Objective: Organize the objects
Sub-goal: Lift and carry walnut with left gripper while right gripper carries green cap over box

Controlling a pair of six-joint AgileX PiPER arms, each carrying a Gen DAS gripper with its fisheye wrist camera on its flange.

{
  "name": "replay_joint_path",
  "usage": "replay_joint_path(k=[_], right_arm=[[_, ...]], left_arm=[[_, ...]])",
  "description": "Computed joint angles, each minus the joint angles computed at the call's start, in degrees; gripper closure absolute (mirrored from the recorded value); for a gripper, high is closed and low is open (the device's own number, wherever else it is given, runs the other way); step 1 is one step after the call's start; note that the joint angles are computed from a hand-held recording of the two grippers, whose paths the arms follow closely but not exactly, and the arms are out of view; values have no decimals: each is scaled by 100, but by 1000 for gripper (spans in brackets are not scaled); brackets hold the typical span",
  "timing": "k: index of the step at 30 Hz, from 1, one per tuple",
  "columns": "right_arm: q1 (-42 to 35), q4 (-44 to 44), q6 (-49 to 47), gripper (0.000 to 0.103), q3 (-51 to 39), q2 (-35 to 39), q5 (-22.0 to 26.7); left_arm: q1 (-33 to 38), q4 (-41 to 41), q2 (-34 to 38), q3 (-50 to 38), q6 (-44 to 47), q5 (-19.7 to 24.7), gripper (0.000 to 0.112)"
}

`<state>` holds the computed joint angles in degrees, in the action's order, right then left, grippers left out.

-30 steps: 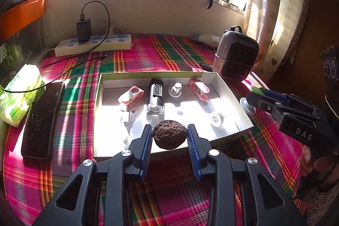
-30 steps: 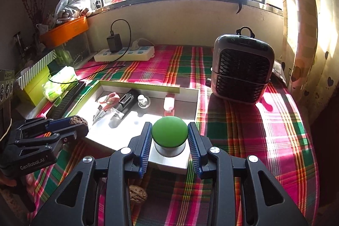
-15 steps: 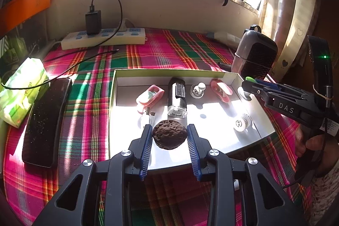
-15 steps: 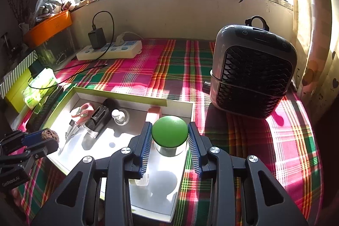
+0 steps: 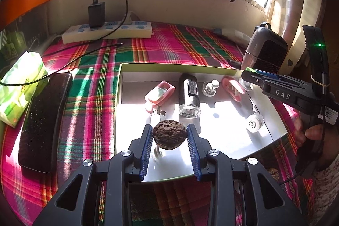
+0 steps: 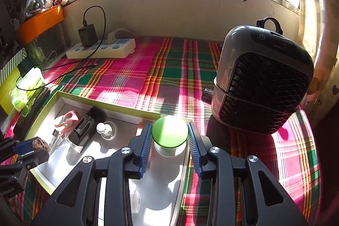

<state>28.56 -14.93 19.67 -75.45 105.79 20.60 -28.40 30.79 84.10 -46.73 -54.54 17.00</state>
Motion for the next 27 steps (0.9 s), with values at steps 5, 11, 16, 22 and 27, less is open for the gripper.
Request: replay_joint_path(k=[5, 11, 16, 22, 27], right_arm=[[14, 168, -138, 68, -155, 159, 81], [64, -31, 37, 68, -215, 244, 126], [76, -26, -11, 68, -253, 273, 142], [68, 144, -218, 68, -280, 267, 197], [47, 303, -325, 68, -280, 255, 208]], left_arm=[[11, -51, 52, -7, 41, -21, 81], [21, -60, 90, -24, 77, -41, 81], [12, 18, 106, -38, 7, -25, 81], [-5, 68, 134, -73, -22, 25, 81], [-7, 164, 165, -94, -99, 39, 81]])
